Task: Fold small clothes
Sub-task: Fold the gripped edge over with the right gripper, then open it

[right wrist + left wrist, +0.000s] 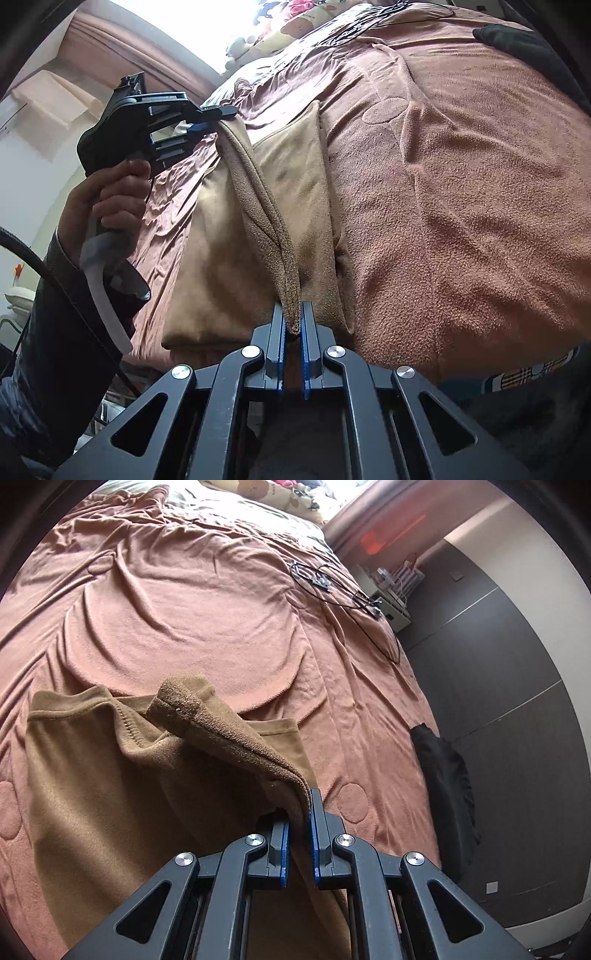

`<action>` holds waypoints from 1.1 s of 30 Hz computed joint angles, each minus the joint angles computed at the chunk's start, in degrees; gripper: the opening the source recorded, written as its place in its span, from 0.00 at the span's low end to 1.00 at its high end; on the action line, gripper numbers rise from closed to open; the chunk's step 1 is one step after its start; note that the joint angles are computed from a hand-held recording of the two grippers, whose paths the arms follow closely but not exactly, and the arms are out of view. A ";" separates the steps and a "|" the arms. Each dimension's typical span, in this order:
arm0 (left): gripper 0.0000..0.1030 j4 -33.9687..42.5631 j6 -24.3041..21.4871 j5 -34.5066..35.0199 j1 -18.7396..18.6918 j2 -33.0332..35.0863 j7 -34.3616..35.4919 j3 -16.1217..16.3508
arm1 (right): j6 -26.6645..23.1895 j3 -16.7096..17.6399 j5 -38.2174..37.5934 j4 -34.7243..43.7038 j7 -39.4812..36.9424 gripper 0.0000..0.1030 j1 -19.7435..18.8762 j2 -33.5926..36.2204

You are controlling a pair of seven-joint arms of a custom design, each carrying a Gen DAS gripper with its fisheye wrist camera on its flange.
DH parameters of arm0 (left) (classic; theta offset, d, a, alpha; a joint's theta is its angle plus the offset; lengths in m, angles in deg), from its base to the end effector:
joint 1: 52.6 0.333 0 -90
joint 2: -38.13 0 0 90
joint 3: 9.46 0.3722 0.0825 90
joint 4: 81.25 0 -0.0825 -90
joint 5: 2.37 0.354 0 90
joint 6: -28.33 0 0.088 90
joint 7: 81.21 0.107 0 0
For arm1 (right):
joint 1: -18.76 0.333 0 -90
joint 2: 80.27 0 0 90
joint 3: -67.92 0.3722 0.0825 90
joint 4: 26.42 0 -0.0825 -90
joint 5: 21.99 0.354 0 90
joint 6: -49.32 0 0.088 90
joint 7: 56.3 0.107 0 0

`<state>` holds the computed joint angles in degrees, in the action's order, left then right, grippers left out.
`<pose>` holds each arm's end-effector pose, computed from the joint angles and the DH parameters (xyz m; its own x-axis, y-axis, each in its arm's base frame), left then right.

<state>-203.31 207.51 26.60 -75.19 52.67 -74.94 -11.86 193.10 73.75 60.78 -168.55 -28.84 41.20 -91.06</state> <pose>0.5323 -0.2921 0.4459 0.3063 -0.7720 0.5569 -0.7269 -0.5675 -0.3868 0.3872 0.2011 0.4513 0.5007 -0.6165 -0.6076 -0.8375 -0.1676 -0.5201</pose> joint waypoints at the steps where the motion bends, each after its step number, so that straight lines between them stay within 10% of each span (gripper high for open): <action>1: 0.09 0.71 -0.57 -1.31 1.61 0.74 1.65 -1.96 | -0.11 -0.04 0.11 0.00 -0.01 0.03 0.00 0.24; 12: 0.09 9.82 -7.60 -12.63 8.10 9.25 16.62 -10.89 | -0.67 -0.14 1.26 0.40 -0.77 0.03 -0.37 2.14; 16: 0.24 10.51 -7.34 -15.73 9.67 10.31 21.16 -12.91 | -0.64 -0.01 1.18 0.30 -0.48 0.03 -0.50 2.24; 20: 0.51 6.86 -4.28 -15.40 6.01 7.34 18.88 -7.96 | 0.39 0.33 1.03 -0.23 -0.11 0.03 -0.27 1.25; 33: 0.52 -10.64 -1.93 -2.75 1.40 -6.22 3.99 0.61 | 3.85 1.14 -2.97 -1.00 5.04 0.04 0.57 -0.61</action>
